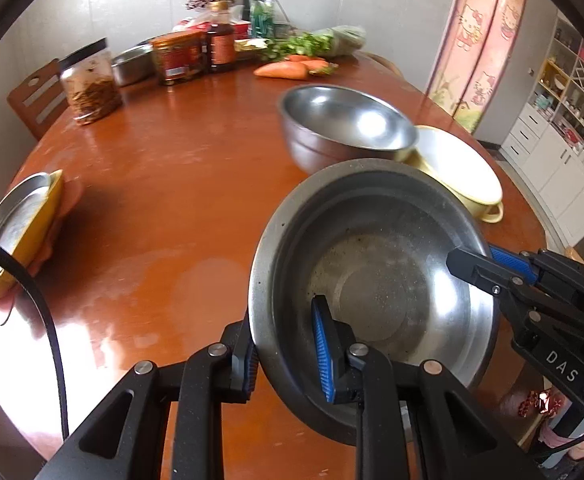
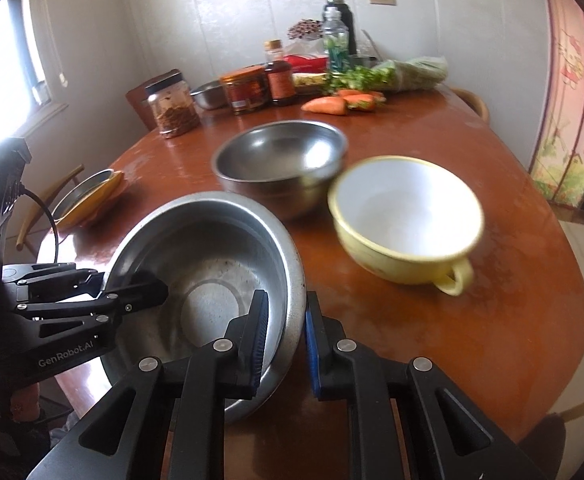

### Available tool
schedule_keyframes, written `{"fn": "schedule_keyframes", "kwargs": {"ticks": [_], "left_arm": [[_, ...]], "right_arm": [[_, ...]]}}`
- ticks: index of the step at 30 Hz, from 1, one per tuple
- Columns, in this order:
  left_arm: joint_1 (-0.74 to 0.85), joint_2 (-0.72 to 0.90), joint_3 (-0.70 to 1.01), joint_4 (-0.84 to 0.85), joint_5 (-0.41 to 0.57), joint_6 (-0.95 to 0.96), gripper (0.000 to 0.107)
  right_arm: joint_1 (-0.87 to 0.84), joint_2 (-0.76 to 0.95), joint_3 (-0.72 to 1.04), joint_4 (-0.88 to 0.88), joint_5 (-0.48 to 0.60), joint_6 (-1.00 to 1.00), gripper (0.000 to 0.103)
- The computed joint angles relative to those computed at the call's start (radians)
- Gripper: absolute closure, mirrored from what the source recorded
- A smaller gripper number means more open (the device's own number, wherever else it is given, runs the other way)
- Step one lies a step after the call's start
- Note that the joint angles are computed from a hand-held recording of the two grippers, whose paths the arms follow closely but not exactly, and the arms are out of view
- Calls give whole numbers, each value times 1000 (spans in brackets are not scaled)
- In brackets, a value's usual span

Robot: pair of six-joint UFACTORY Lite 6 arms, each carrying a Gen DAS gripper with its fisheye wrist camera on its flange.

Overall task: Organize plates and bowls
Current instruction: 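Pull the steel basin across the table and open the left gripper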

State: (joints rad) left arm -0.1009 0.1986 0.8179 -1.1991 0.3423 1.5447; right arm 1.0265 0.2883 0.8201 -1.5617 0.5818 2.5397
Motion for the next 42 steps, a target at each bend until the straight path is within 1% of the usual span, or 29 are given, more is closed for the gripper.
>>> {"fn": "schedule_keyframes", "kwargs": {"ticks": [5, 11, 16, 24, 33, 36, 42], "left_arm": [[78, 27, 22, -16, 16, 65, 82], [147, 72, 64, 31, 48, 59, 82], [163, 86, 80, 35, 68, 70, 82], [118, 114, 116, 85, 50, 14, 82], [48, 148, 156, 126, 17, -40, 82], [31, 153, 158, 116, -7, -32, 82], [28, 171, 172, 132, -7, -52, 82]], "right_arm": [[-11, 101, 148, 80, -29, -133, 85], [-12, 198, 301, 197, -39, -296, 85], [-13, 231, 357, 255, -29, -366, 85], [-39, 236, 353, 273, -46, -373, 85], [-81, 214, 311, 251, -70, -345, 85], [-90, 203, 292, 225, -82, -312, 84], [-107, 191, 264, 160, -116, -232, 83]]}}
